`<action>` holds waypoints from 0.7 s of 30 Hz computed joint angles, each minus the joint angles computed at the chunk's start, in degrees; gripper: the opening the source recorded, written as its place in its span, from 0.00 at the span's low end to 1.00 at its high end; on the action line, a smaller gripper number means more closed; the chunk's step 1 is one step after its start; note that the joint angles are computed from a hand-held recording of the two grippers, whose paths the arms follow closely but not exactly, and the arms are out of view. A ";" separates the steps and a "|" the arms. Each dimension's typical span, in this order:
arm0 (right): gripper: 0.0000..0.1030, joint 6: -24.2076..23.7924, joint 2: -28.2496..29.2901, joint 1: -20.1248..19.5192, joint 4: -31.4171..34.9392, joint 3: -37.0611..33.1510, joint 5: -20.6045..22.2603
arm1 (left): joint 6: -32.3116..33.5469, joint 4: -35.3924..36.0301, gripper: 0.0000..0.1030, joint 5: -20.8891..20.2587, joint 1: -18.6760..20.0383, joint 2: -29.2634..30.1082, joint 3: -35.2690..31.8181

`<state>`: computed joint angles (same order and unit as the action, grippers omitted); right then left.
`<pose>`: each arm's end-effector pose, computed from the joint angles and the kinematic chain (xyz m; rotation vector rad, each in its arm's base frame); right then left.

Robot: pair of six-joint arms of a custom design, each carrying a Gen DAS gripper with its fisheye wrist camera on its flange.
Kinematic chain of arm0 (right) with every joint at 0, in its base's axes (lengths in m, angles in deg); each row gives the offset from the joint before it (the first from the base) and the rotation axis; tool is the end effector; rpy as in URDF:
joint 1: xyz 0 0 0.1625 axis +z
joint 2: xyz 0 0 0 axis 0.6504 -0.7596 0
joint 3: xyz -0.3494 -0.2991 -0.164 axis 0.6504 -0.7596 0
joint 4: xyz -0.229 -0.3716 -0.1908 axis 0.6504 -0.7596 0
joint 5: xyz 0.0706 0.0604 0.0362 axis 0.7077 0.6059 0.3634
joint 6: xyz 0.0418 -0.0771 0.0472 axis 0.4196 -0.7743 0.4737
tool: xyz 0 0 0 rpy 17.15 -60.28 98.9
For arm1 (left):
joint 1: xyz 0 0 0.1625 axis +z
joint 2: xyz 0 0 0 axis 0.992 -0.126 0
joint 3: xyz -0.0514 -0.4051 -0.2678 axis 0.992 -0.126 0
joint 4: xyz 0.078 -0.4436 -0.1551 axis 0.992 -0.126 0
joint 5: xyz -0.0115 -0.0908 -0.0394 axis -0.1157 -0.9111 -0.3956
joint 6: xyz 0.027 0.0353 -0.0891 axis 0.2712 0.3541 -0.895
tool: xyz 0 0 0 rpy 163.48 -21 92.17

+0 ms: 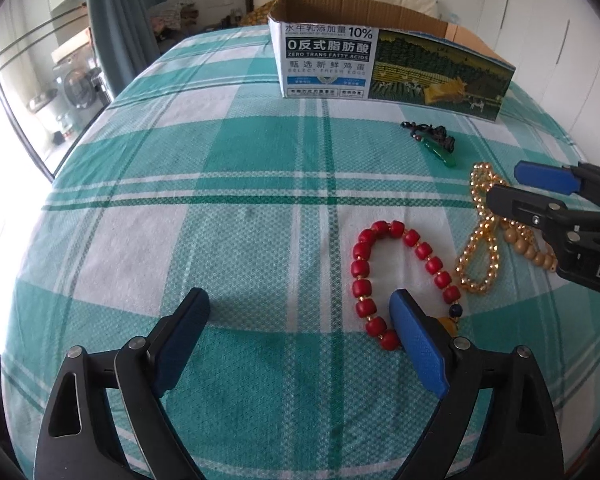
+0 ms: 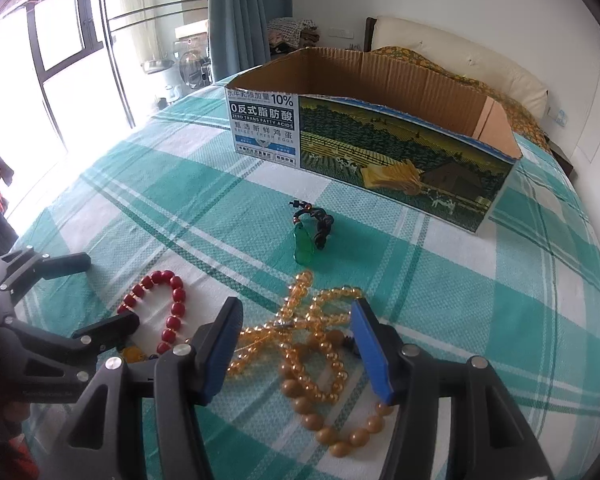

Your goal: Organize jewelry

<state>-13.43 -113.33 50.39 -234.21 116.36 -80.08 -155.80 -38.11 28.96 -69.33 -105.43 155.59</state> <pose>0.1067 -0.5046 0.4062 0.9402 -2.4017 0.4469 -0.2886 -0.2744 0.0796 0.3154 2.2901 -0.6713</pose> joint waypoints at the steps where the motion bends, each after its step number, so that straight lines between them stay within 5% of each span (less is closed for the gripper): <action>1: 0.55 -0.50 0.58 0.16 -0.63 -0.02 -0.29 | -0.13 -0.12 0.94 0.30 -0.07 0.11 0.15; 4: 0.51 -1.69 2.33 0.77 -2.35 -0.04 -1.63 | -0.57 -0.89 1.00 1.43 -0.26 0.19 0.86; 7: 0.12 -2.70 3.49 1.22 -1.87 -0.11 -3.73 | -0.32 -1.21 1.00 1.63 -0.23 0.19 0.91; 12: 0.08 -0.65 2.60 0.88 -1.21 -0.41 -2.71 | 1.36 -2.87 0.92 1.80 -0.85 0.12 1.41; 18: 0.08 5.31 -0.18 1.07 2.36 -2.25 1.11 | 7.24 -8.86 0.54 1.95 -2.39 0.93 2.44; 21: 0.08 7.01 -1.92 1.25 3.89 -3.01 2.89 | 9.58 -11.18 0.25 1.65 -2.39 1.46 2.48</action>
<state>-6.42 -115.25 51.64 -230.32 113.35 -77.18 -146.22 -49.29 30.60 -71.71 -103.97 158.08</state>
